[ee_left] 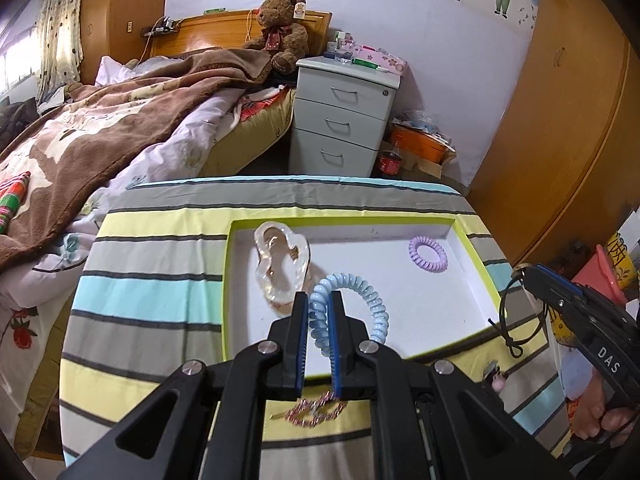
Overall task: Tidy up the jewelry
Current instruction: 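Carry black bracelet and light blue hair tie with both tools into the green tray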
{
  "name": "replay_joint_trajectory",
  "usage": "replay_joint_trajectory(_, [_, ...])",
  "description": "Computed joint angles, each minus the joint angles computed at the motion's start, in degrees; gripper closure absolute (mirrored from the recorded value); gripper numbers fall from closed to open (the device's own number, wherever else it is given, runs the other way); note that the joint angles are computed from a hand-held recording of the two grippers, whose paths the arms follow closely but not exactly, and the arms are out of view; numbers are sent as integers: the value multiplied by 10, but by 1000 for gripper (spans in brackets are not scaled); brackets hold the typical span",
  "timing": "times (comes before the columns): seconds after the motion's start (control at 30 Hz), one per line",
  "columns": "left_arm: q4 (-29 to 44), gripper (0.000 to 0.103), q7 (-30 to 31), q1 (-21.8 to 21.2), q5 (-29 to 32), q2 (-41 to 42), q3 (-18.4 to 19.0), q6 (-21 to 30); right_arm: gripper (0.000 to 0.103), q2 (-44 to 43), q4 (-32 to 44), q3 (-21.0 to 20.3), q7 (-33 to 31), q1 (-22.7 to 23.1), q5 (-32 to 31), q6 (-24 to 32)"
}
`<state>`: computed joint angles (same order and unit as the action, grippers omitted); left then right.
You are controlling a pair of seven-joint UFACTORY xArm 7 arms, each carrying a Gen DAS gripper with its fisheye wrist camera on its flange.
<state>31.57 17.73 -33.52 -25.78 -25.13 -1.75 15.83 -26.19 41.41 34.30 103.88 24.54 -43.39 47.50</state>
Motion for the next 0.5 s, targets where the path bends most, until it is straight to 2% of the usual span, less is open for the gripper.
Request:
replay_joint_trajectory(0.3, [57, 93, 4, -2, -10, 80, -15, -15, 89, 23, -13, -41, -14, -31, -21, -51])
replay_joint_trajectory(0.5, [94, 93, 4, 15, -15, 134, -39, -12, 89, 55, -15, -72, -39, -41, -25, -86])
